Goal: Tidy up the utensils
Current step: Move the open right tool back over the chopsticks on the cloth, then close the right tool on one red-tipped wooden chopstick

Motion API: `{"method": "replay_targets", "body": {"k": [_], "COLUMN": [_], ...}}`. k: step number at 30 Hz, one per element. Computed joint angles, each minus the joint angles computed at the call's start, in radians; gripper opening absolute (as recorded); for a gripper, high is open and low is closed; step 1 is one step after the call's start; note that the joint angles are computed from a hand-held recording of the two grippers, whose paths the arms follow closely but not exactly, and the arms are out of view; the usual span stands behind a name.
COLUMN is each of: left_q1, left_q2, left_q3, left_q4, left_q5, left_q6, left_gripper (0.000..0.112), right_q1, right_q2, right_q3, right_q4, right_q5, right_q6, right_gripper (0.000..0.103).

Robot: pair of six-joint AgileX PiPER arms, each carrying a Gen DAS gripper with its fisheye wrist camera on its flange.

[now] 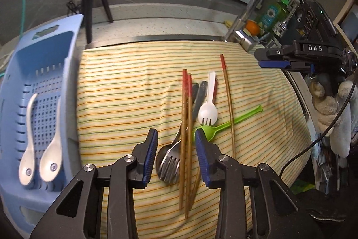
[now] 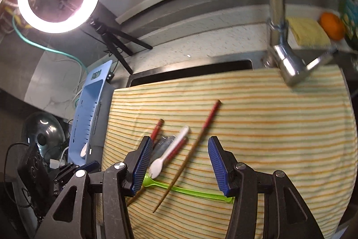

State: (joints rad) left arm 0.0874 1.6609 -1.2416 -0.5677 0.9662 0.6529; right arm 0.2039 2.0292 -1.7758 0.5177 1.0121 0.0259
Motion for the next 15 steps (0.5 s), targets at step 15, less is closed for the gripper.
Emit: {"method": "replay_targets", "body": {"k": [15], "left_q1": [-0.098], "left_q2": [0.168], "left_q3": [-0.148], "left_q4": [0.110], "left_q5": [0.044], "left_q6": [-0.026], "left_gripper": [0.015], "right_q1": [0.025], "right_q2": [0.073], "right_q3": [0.033], "right_q4": [0.029], "right_q5": [-0.025], "right_q6": [0.038], "right_gripper": [0.026]}}
